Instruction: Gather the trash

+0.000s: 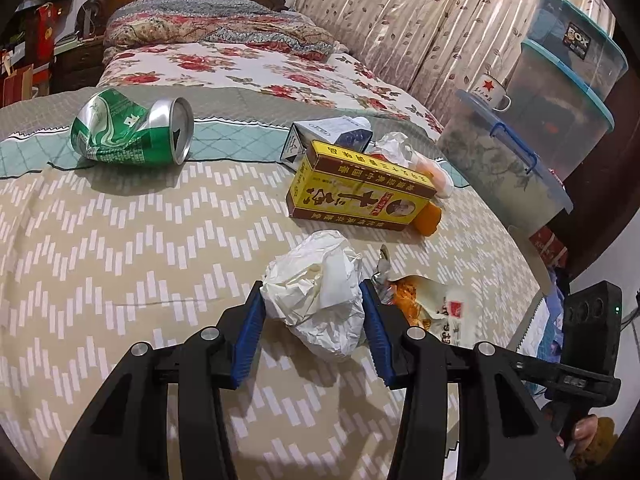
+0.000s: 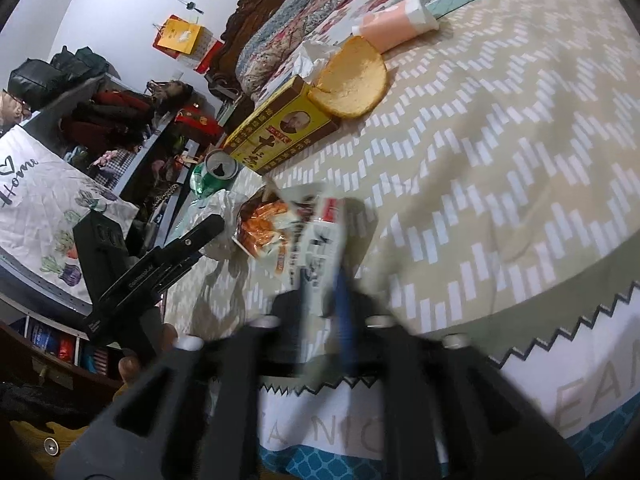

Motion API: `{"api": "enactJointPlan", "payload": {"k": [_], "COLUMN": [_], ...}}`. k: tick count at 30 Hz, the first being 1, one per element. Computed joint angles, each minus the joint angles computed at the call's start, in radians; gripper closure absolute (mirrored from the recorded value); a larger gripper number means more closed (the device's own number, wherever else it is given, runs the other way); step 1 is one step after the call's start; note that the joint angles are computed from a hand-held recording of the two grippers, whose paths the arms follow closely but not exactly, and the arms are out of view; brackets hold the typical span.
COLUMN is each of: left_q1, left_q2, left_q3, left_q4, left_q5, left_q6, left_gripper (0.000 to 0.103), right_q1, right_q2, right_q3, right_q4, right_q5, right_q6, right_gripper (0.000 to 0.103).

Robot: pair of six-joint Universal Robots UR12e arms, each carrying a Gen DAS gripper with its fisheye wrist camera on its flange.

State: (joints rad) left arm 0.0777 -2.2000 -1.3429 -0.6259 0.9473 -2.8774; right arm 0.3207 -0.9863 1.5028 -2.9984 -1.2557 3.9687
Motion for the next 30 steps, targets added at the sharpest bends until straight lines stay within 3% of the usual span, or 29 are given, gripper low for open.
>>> {"api": "enactJointPlan", "payload": {"k": [2, 3, 6, 10, 20, 30], "left_q1": [0.001, 0.001, 0.002, 0.006, 0.045, 0.038], "left_q2": [0.000, 0.000, 0.001, 0.001, 0.041, 0.086], "left_q3": [-0.001, -0.002, -0.004, -0.006, -0.059, -0.108], "left_q4": [0.001, 0.002, 0.008, 0.015, 0.042, -0.026], "left_q5": [0.000, 0.000, -0.004, -0.015, -0.069, -0.082], "left_q6": [0.003, 0.003, 0.000, -0.007, -0.011, 0.107], "left_gripper": [0.058, 0.058, 0.058, 0.058, 0.058, 0.058], "right_q1": [0.005, 0.007, 0.014, 0.010, -0.011, -0.019], "right_q2": [-0.006, -0.010, -0.019, -0.028, -0.035, -0.009], "right_q3": [0.007, 0.008, 0.004, 0.013, -0.005, -0.053], "right_q4": [-0.031, -0.031, -0.013, -0.007, 0.004, 0.049], "right_q5": [-0.025, -0.040, -0.094, -0.136, -0.151, -0.121], "right_q6": [-0.023, -0.038, -0.076, -0.048, -0.088, -0.101], "right_gripper": [0.034, 0.033, 0.033, 0.033, 0.041, 0.052]}}
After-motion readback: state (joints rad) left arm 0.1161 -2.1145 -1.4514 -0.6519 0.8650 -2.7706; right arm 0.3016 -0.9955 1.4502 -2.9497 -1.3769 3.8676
